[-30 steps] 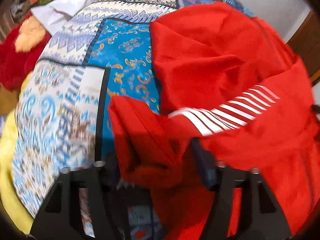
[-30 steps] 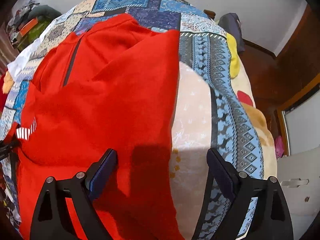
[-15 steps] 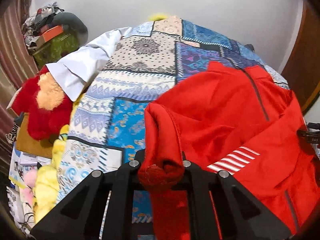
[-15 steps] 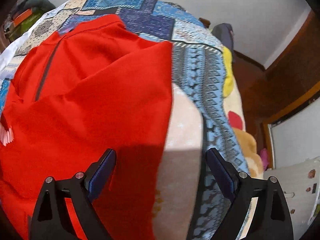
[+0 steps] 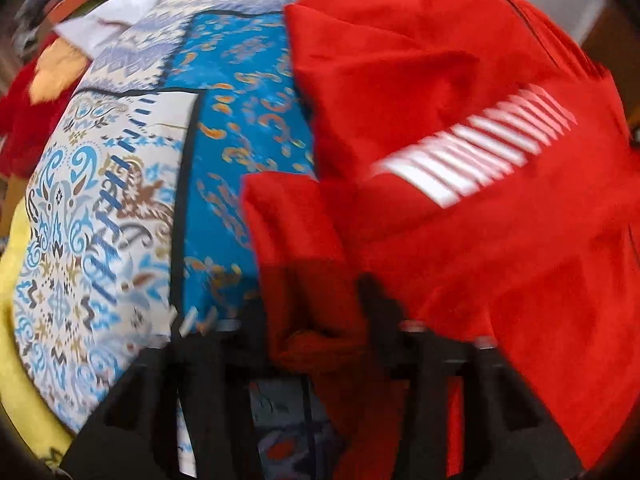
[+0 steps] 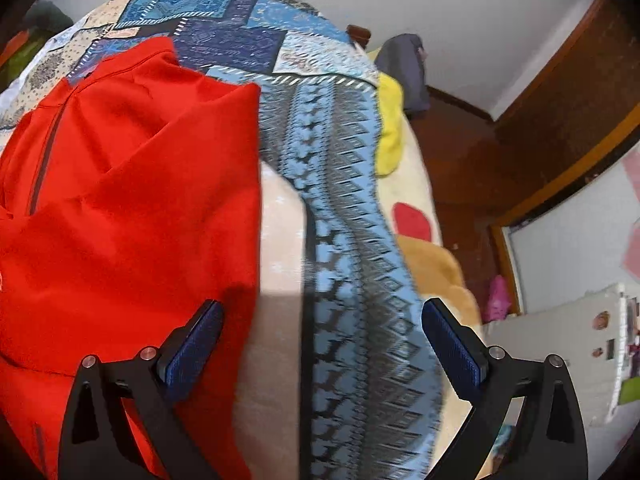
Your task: Fold large clothes
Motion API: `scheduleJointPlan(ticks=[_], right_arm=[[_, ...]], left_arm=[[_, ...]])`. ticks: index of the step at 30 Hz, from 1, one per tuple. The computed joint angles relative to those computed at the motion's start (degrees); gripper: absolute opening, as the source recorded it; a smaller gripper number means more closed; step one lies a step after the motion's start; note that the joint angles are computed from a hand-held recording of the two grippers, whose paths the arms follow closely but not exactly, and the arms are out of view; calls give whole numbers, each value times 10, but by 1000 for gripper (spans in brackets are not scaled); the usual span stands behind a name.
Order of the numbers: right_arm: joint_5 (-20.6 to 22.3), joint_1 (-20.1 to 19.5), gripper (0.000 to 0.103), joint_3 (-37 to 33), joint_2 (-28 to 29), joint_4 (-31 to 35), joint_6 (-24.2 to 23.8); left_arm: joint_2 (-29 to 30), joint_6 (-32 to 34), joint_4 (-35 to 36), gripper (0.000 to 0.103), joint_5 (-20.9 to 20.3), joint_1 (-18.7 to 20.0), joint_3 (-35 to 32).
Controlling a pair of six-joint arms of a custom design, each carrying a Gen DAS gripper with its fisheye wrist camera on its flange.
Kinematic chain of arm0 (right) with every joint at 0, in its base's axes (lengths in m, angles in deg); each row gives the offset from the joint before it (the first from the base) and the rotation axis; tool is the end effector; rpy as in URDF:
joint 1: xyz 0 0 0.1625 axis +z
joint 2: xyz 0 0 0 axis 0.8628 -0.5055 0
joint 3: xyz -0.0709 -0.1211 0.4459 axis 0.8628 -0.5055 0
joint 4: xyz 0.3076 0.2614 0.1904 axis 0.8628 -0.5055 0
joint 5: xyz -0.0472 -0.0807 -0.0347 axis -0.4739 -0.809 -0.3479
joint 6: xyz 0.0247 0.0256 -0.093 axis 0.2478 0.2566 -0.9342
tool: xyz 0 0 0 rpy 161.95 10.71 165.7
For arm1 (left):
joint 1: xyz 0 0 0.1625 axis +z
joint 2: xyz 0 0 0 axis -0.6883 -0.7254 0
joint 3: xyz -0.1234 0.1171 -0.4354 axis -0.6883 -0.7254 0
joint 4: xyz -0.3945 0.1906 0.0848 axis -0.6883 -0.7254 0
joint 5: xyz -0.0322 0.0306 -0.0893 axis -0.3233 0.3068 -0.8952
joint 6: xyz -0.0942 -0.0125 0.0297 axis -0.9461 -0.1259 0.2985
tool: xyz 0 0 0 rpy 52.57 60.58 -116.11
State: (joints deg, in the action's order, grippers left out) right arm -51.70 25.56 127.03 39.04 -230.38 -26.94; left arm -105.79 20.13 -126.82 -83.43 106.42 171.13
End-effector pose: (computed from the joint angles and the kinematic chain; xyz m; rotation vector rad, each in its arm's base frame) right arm -0.0170 -0.9263 0.3475 0.3827 -2.0723 0.3750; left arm -0.1431 -0.7368 0.0314 0.0518 2.3302 -0.4285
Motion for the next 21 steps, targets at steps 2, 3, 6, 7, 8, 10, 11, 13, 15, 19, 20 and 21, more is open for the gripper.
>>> scheduleJointPlan(ticks=[2,3,6,7,8,10,11,13,15,19,20,21], right_arm=[[18,0,98,11,-17,23,30],[30,0,98,17,-27,37,49],[82,0,98,31,-61,97,101],[94,1,98,36,-69,108,106],[104,4,98,45,-78,111,99],[103,9,98,64,-86,93,75],[96,12,98,78,-89,78,59],[93,13,98,91,-90,79,52],[87,11,98,110,-91,74,42],[55,1,98,132,-80,45,16],[55,-2,98,132,-80,48,18],[65,-6,99,135,-83,52,24]], left_arm=[[-1,7,34,61,21,-12,0],[-4,18,45,62,28,-18,2],[-21,29,45,66,29,-28,14],[-29,32,33,68,29,-32,19],[-35,31,25,71,33,-34,22],[-48,28,1,74,45,-38,29],[-51,25,-6,76,52,-38,30],[-54,11,-7,78,69,-35,28],[-49,-8,6,78,75,-29,15],[-20,-21,60,78,46,-10,-33],[-12,-13,64,78,38,-8,-43],[-5,0,58,78,26,-8,-51]])
